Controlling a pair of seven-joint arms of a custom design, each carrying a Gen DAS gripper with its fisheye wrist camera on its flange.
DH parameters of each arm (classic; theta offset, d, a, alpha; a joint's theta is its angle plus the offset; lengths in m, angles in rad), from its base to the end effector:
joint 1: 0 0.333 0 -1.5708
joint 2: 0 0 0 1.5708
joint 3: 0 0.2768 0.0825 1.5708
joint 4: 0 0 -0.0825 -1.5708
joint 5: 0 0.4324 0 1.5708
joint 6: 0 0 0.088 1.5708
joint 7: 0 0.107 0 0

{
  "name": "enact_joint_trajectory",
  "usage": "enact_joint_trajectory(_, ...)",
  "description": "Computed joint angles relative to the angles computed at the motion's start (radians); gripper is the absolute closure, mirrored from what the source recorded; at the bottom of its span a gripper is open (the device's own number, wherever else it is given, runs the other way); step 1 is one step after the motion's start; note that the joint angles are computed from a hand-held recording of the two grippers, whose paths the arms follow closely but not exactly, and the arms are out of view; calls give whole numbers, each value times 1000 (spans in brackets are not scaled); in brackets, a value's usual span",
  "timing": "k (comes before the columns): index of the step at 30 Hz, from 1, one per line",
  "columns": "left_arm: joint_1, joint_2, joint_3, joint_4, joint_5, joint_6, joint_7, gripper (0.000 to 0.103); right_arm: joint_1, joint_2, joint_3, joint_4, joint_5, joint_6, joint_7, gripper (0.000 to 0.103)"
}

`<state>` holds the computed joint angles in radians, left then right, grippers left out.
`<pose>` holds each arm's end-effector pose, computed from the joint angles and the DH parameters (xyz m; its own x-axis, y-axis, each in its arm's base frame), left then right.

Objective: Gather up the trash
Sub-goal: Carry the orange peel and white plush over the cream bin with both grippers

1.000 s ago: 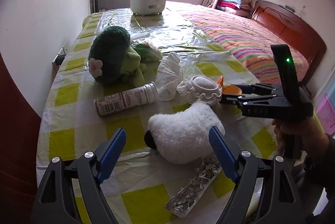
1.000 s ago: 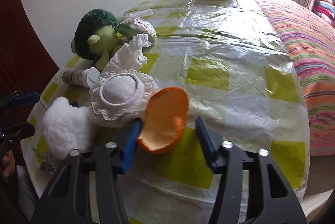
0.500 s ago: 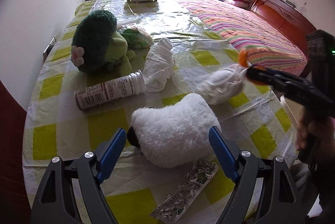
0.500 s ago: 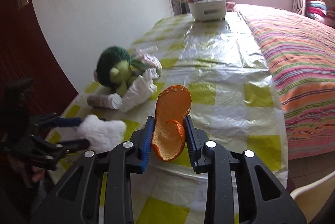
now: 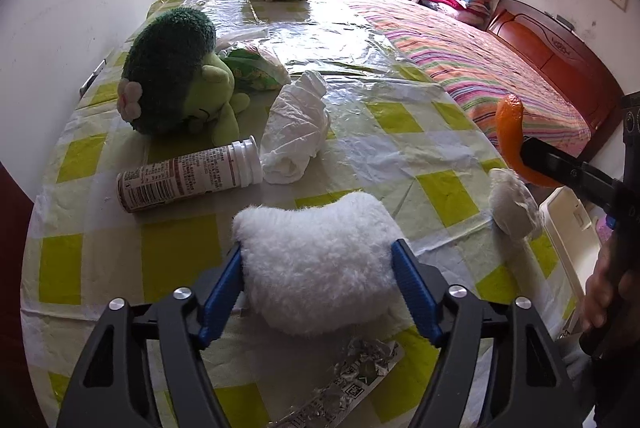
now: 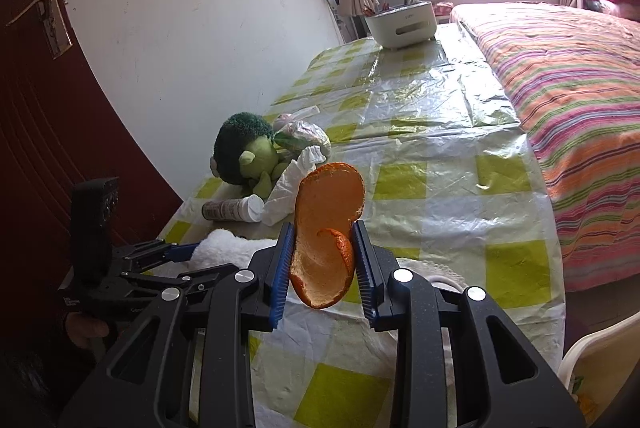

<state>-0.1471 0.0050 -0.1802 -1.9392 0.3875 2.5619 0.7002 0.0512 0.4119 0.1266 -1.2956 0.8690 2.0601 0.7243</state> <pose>0.6136 -0.2142 0.4912 0.2203 -0.9600 0.1728 -0.7457 -0.2800 -0.6046 0.7320 0.1547 0.5290 0.7222 -0.5649 -0.3992 -0.6381 -0.3213 -0.6997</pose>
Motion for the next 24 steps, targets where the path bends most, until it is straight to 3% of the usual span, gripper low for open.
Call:
enact_joint_trajectory(8,1,2,2,-1,28,38,-26,49,-14,-26,-3,-28,37,47,-16,74)
enact_joint_trajectory(18,-23,22,-11,49,195,77,-134,50,-29,-86,-18,-92,106,133,-81,74)
enact_joint_trajectory(24,-54,93,-14,142,195,106,-112,50,-31,-106,-33,-123,111,186,-96,74)
